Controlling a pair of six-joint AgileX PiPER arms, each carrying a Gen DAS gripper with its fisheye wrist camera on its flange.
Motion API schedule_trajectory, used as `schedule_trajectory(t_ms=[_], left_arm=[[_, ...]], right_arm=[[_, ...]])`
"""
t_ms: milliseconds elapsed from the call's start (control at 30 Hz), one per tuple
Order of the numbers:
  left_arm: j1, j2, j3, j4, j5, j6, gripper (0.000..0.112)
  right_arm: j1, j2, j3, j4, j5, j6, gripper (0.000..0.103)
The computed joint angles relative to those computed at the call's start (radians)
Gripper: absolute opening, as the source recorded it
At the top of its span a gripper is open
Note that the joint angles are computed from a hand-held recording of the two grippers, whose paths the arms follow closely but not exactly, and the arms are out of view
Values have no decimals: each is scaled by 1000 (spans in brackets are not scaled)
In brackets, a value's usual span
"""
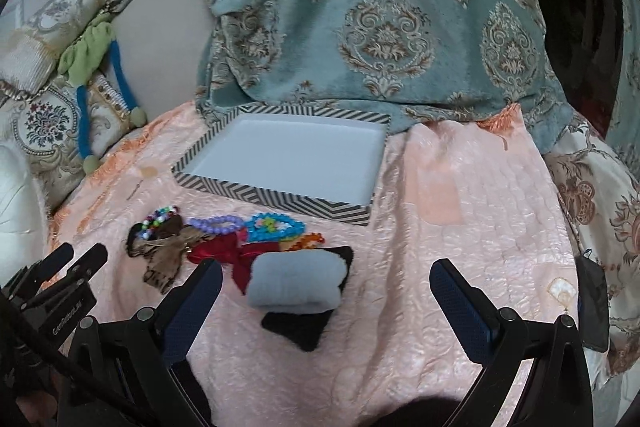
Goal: Organize jewelry
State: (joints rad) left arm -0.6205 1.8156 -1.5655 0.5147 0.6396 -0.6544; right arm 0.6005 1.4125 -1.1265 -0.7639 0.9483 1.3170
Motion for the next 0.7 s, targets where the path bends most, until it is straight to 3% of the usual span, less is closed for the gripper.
schedule_trajectory(t_ms=[267,700], left_arm=[[2,-33,9,-2,1,8,59],[-5,-40,8,12,12,1,59]], right_arm=[[72,10,-27,-43,52,21,103],[95,8,-24,-45,48,44,103]])
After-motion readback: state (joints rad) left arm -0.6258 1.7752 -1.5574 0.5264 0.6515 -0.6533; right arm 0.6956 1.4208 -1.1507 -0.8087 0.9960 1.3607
